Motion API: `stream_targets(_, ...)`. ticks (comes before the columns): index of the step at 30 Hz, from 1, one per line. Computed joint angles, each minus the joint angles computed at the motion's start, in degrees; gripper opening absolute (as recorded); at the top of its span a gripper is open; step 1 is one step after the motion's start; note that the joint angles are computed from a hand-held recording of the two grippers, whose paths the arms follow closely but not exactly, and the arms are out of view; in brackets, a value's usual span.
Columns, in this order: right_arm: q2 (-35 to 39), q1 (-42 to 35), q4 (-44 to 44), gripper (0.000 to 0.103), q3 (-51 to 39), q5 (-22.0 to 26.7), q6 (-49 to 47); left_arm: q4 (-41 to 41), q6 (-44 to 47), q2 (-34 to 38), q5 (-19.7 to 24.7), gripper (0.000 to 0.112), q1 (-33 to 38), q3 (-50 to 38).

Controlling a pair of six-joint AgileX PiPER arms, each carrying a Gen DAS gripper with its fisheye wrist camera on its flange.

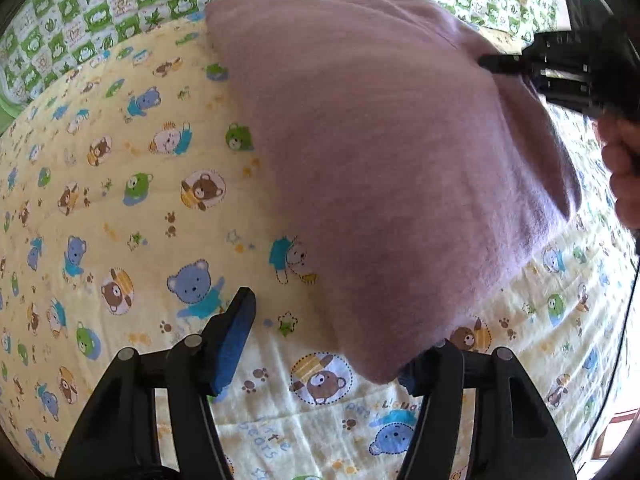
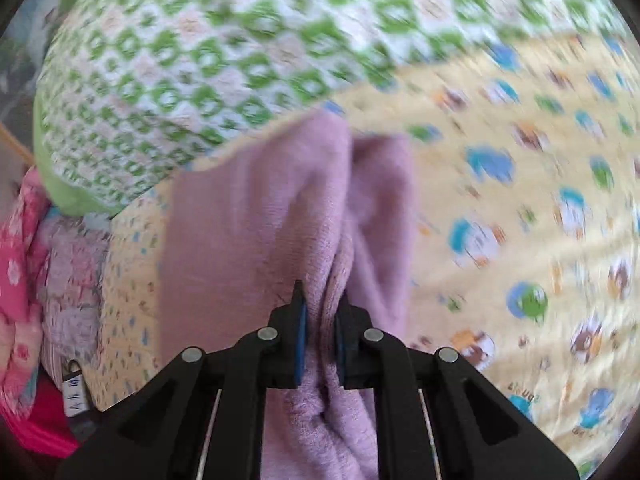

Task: Fold small clothes

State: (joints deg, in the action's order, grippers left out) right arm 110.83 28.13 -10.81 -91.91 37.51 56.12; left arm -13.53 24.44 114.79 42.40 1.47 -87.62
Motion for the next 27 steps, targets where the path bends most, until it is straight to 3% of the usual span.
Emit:
stream_targets(2,-1.78,-0.04,-2.89,0.012,2.62,-2.23,3.77,-0.36,0.49,0.17,0.31,0.063,0.17,-0.49)
stream_targets(5,-1.04,0.36,-4.22,0.012,1.03,0.18,3.63,0.05,-0.13,1.06,1.38,0.063,-0.14,-2.24)
stream_targets(8,-1.89,0.07,-4.46,0.012,2.79,-1.16,5.52,0.19,-1.09,2.35,2.6,0.063,-0.19,-4.16)
stream_targets(12,1.48,0.64,-2.98,0.016,-1.54,4.02,1.55,0.28,-1.05,3.61,2.85,0.063,0.07,-5.13)
stream_targets(17,-3.76,2.2,-3.1,0.05,2.8,1.77,2.6,0.17,-0.74,3.48,0.58,0.063,0.11,-2.76)
stream_targets(20,-8.97,5.59,-7.73,0.051,8.69,2.95,9.94,-0.41,-0.18,3.05,-1.2,0.062,0.12,-0.56)
stream_targets(23,-13.09,9.2,-7.97,0.051,16.38,0.84,16.26,-0.85,-0.36,3.25,-0.63,0.062,0.48,-1.08)
stream_targets(26,-11.77,11.19,-7.15,0.051,17.44,1.37,16.62,-2.09,1.34,2.13,-1.42,0.062,1.75,1.32)
stream_targets(27,-10.95,11.33,-6.74,0.044,16.79,2.02,16.33,-2.06,1.35,2.17,-1.22,0.06,2.03,1.29)
